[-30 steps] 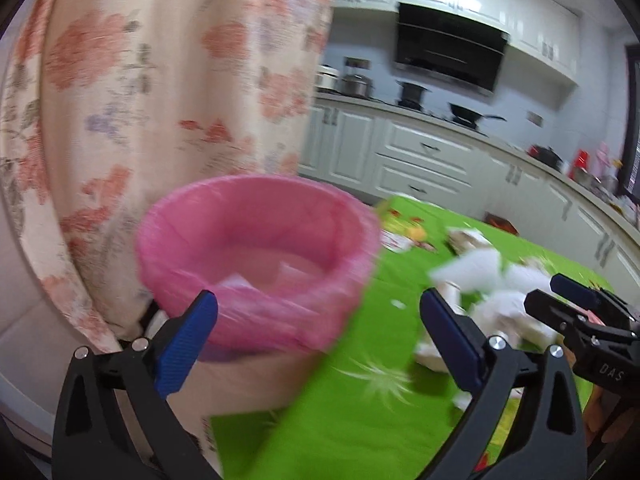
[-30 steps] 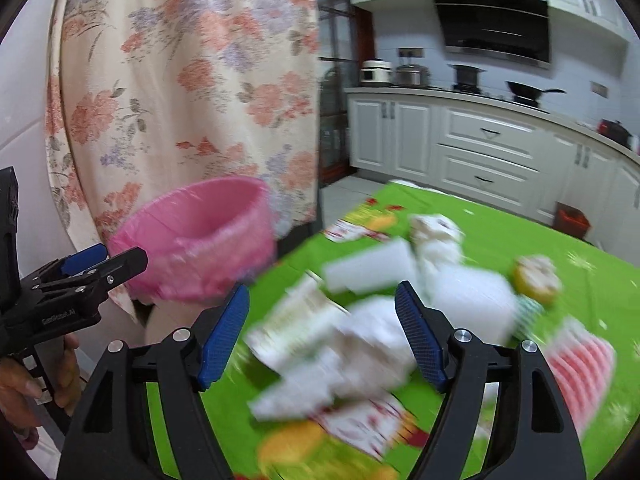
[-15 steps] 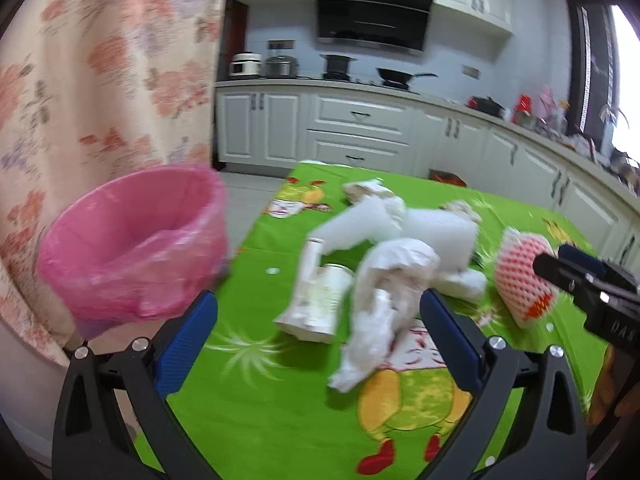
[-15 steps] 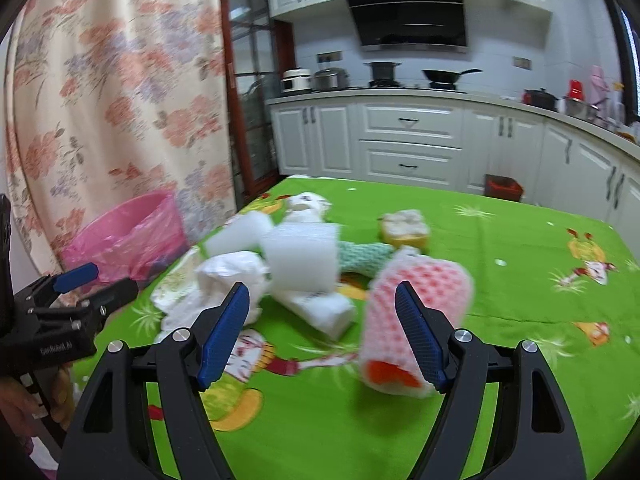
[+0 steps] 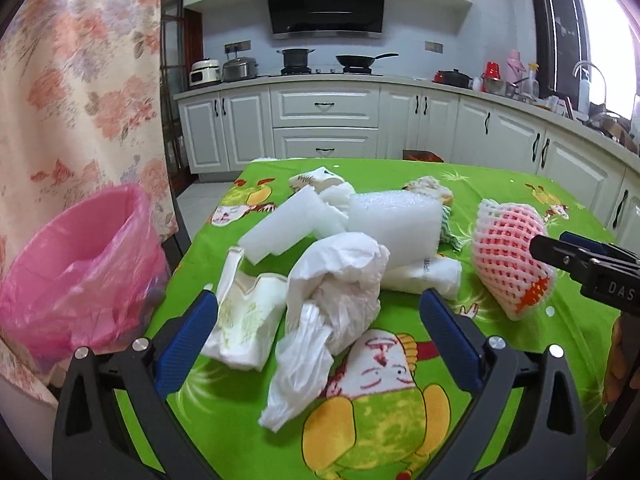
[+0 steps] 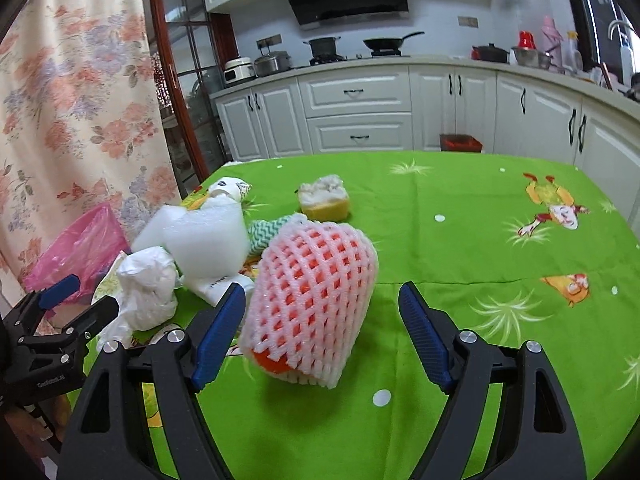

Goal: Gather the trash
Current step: 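Move both tools back over the trash pile on the table, then grasp the pink foam net with the right gripper while the left gripper grasps a plastic bag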

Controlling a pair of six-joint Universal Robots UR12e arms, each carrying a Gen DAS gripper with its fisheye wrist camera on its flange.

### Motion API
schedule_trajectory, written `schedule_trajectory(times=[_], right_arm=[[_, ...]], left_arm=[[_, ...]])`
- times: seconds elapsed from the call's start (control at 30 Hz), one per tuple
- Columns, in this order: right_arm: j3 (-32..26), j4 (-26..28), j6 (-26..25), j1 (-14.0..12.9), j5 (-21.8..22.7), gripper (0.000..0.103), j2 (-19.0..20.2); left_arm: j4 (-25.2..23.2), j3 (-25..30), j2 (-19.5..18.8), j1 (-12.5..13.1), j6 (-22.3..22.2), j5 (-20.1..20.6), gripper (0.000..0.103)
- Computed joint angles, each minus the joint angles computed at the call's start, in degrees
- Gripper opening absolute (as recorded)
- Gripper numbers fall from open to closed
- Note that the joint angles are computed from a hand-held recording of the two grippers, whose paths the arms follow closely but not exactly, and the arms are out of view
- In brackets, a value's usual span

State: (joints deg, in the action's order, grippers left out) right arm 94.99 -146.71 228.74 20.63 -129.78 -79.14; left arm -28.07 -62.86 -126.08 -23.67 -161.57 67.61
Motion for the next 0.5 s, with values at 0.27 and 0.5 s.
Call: schedule_trajectory(times=[0.27, 0.5], right_arm=[[-0.2, 2.2, 0.6, -1.7, 4.8, 0.075, 0.5], [0.0, 1.8, -0.5, -2.0, 6.3, 0.071, 0.7]], left_arm=[[-4.7, 4.5, -2.6, -1.0, 2.9, -0.3, 0.085], [-11.4, 8.0, -4.6, -1.6, 3.6, 0.5, 0.069]])
